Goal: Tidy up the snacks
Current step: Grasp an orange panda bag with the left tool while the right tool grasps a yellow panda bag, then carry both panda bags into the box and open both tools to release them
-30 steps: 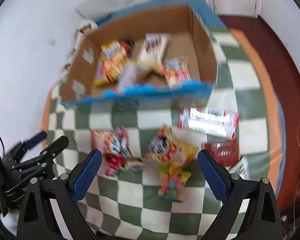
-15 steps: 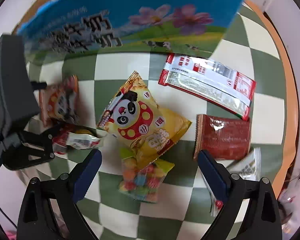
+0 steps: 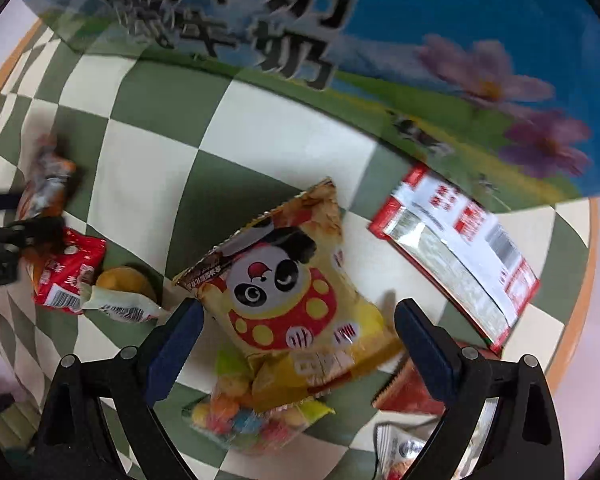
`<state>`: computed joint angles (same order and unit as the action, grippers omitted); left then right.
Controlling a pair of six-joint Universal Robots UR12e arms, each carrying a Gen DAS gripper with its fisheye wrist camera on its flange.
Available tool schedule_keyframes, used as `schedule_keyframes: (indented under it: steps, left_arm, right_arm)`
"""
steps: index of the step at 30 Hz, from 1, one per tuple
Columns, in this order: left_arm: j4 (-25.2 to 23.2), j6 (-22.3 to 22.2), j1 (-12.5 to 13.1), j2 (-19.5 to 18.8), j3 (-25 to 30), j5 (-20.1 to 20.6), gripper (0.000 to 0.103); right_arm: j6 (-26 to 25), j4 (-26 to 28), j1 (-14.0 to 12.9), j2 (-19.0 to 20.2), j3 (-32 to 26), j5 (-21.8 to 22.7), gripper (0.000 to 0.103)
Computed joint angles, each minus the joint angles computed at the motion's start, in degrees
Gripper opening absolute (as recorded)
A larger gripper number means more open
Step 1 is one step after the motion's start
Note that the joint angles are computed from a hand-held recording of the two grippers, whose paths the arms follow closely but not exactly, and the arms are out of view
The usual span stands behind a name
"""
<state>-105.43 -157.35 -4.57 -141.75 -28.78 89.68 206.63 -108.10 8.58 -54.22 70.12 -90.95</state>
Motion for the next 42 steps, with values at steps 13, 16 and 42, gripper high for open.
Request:
schedule_keyframes:
  steps: [13,16,42]
  left_arm:
    - [-1.07,2.47,-0.55,-0.21,-0.88,1.82,0.070]
    - [0.53,1.93,-0.74,0.90,-3.03,2.37,0.071]
    - [11.33,3.20,1.41,11.31,-14.05,-4.95,0.052]
  right_arm:
    - [21.54,-12.28,-3.47,-3.36,10.13,20.56,0.085]
    - [20.71,-10.25,-3.31,-2.05,7.28,19.63,0.085]
    - [23.86,-16.87,0.66,-3.80,8.50,11.61,0.054]
